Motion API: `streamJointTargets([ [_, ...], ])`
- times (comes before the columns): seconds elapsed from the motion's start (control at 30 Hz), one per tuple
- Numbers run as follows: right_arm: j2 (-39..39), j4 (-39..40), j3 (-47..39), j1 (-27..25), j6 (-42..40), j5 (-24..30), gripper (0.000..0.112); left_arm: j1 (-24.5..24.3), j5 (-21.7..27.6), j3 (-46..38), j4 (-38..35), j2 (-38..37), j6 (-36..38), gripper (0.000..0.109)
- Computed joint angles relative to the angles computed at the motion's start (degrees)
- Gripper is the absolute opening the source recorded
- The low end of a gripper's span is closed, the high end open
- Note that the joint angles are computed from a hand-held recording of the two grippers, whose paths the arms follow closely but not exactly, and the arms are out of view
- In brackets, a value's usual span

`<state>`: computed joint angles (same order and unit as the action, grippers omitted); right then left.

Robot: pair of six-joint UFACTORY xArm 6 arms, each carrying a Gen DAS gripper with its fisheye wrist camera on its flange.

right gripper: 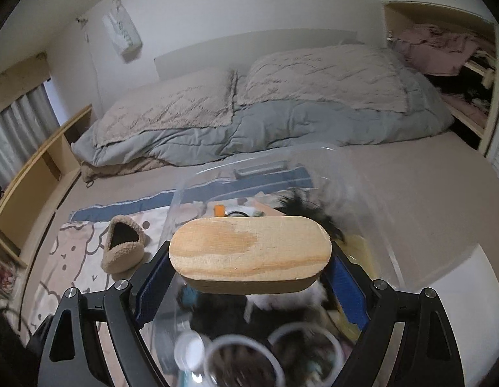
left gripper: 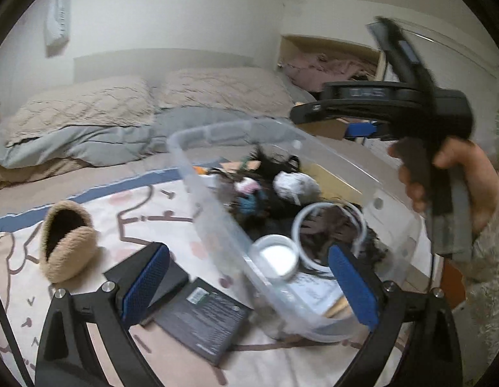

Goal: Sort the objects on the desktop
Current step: 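Lower the ring into the clear bin and open the left tool, then lower the wooden block into the bin and open the right tool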

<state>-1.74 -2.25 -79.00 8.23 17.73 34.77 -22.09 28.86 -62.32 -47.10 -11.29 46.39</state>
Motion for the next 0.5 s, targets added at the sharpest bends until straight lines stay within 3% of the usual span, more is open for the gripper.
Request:
streamJointTargets([
  [0.5, 29.88, -2.4, -38.1, 1.61, -2.98, 18.96, 0.089, 4.26, -5.13, 0.78, -5.02, 1.13, 6.26, 0.1],
])
